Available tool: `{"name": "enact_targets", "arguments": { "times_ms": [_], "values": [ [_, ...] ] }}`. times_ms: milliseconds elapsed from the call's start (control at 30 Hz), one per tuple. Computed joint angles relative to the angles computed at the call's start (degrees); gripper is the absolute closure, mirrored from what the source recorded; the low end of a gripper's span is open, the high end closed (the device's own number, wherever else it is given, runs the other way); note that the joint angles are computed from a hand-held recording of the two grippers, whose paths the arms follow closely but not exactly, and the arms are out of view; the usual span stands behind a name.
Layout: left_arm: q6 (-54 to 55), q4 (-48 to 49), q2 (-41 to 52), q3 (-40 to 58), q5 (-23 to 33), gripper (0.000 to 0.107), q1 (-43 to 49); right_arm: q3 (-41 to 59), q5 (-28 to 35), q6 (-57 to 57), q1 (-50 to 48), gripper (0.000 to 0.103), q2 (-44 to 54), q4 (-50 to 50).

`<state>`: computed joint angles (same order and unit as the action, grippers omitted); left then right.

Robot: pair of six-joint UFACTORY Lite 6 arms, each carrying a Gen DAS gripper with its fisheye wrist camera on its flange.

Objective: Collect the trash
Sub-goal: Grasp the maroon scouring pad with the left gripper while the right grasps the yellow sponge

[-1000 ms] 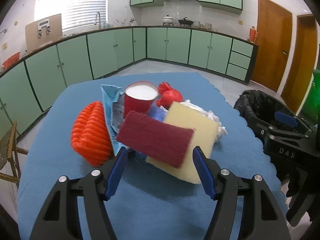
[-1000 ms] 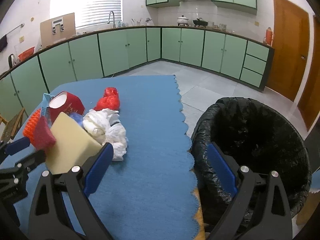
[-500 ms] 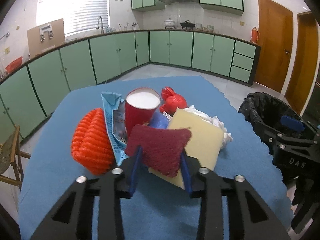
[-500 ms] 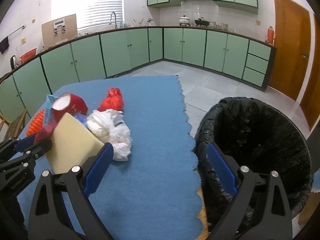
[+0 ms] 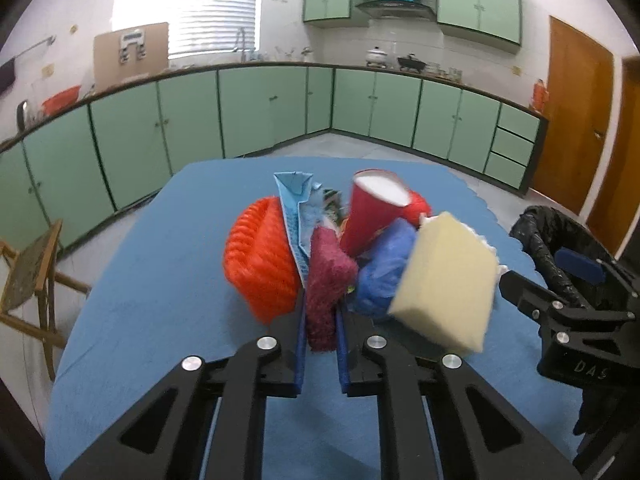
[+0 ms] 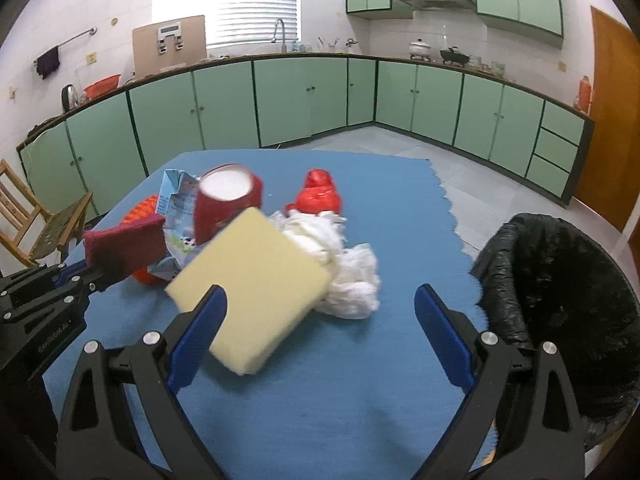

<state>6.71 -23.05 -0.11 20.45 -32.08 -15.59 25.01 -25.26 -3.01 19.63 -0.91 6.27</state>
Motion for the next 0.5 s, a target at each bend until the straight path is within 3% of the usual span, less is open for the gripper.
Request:
{"name": "enact_targets", "arguments": {
  "times_ms": [500],
  "values": [
    [-15.90, 21.34, 1.66, -3.64, -1.55, 0.095, 13.30, 7.44, -2.76, -13.76, 13.66, 0.011, 12.64, 20.84]
  ]
}}
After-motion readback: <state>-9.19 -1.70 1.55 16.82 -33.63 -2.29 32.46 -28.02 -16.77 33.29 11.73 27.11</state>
